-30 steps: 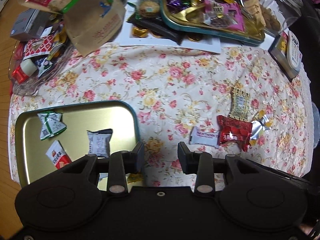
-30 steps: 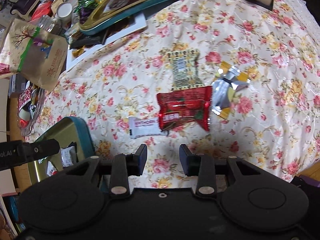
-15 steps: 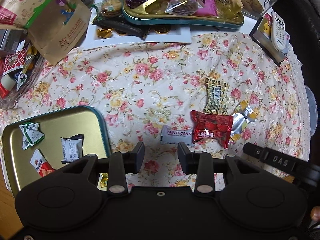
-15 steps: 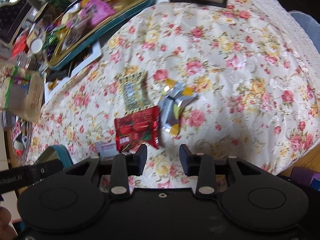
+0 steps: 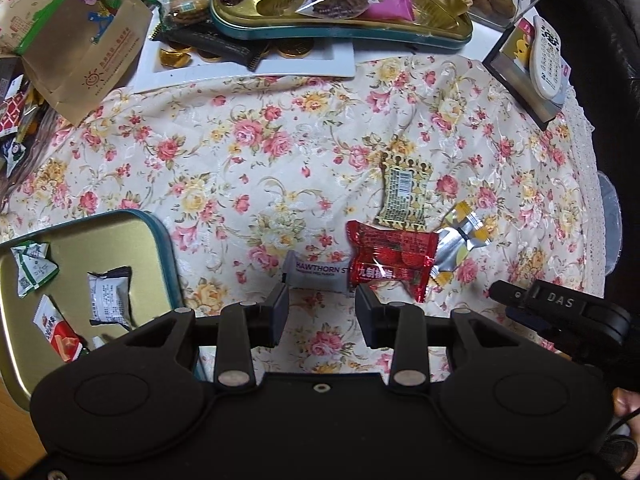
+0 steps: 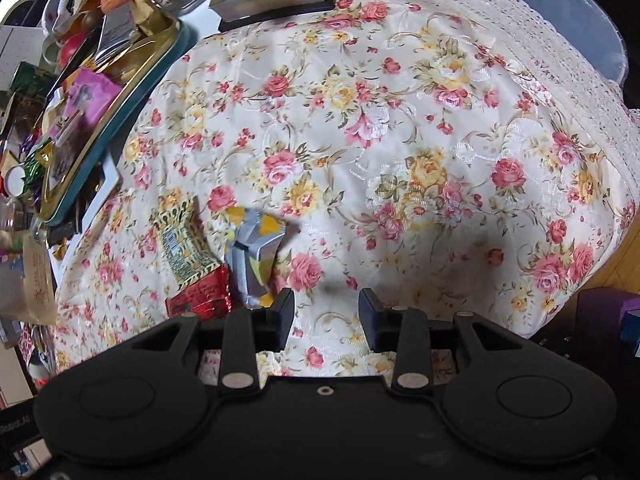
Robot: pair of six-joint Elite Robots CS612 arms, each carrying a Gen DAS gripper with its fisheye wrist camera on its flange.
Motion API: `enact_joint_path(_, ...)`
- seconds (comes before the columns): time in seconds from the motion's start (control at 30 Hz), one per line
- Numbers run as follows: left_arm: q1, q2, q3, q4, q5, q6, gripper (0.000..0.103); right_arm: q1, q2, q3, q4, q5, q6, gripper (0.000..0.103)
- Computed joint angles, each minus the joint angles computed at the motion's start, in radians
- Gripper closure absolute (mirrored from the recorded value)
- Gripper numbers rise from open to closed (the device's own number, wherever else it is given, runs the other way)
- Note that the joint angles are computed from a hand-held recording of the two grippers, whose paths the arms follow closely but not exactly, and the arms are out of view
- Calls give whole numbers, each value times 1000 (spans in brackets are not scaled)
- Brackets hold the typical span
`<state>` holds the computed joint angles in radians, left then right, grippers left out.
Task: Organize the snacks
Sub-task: 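Move both open tools back over the remaining candies, then grasp the silver-gold wrapper with the right tool while the left tool grasps the gold patterned bar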
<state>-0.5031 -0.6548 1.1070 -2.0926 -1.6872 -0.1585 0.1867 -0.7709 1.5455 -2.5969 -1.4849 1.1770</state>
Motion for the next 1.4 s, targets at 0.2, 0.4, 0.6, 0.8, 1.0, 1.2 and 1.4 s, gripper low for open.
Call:
enact_joint_path(0.2, 2, 7, -15, 25, -36, -4, 57, 6, 20, -23, -24, -10, 2, 64)
enact_joint_path(0.4, 4, 5, -14, 28, -51, -6, 57, 21, 50, -77, -35, -38, -10, 64)
enact_joint_path(0.6, -4, 0, -2, 19, -18, 10, 57, 40, 92, -151, 2, -118, -3, 64)
enact_joint_path(0.8, -8, -7, 12, 12, 1, 34, 57, 50, 134, -211, 64, -173, 21, 64)
enact_joint_path(1.0, -9, -10, 18, 11, 13, 46, 57, 66, 162, -255, 108, -234, 14, 60)
enact_joint_path(1.2, -8, -9, 17, 12, 17, 37, 57, 84, 176, -281, 133, -296, -36, 57)
enact_joint_path(1.4, -6, -8, 14, 12, 11, 36, 57, 85, 178, -281, 122, -303, -68, 53)
